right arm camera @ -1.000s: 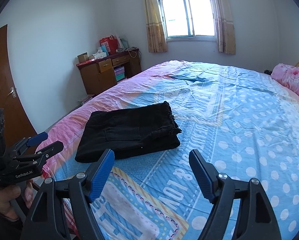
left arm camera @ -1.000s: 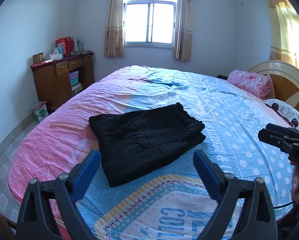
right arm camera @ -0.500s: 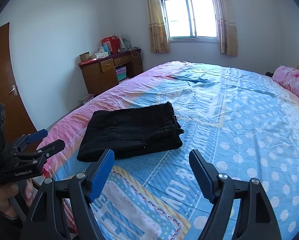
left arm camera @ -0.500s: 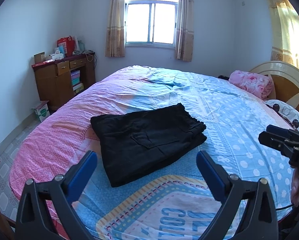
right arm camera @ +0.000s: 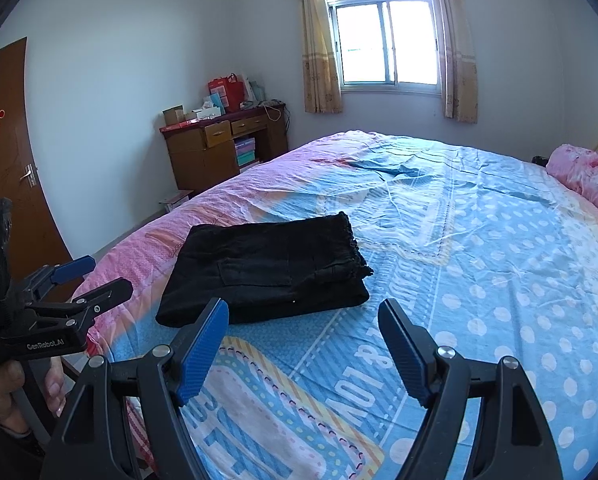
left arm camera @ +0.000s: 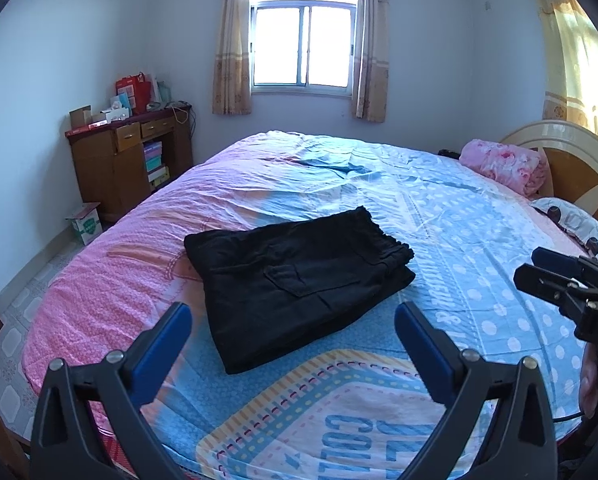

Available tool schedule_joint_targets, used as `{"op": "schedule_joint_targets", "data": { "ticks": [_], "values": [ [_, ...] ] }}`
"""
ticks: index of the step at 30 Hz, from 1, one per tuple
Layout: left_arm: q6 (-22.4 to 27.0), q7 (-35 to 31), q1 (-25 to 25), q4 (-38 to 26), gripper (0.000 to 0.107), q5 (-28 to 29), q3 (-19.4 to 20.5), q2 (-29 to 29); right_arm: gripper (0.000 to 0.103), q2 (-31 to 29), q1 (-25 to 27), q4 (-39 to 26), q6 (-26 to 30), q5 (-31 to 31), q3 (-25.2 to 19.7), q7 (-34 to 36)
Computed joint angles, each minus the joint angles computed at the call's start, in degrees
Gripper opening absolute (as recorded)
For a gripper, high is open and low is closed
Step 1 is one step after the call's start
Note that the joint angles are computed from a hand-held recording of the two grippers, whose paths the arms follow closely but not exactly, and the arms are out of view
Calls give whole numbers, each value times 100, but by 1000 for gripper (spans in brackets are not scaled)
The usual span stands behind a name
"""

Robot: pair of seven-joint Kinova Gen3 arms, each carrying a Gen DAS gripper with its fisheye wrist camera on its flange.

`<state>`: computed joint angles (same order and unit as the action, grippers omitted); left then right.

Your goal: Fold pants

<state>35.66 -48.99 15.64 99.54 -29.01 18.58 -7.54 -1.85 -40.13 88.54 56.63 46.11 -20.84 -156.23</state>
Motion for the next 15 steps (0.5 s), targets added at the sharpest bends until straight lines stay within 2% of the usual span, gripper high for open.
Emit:
{"op": "schedule_joint_targets", "data": {
  "ticks": [8, 15],
  "values": [
    [73, 117, 20, -9, 103, -16, -13, 23, 78, -26, 18, 50, -52, -8, -6, -37],
    [-120, 29, -2, 117, 103, 80, -38, -65, 78, -25, 4, 82, -60, -28, -31, -52]
  ]
}}
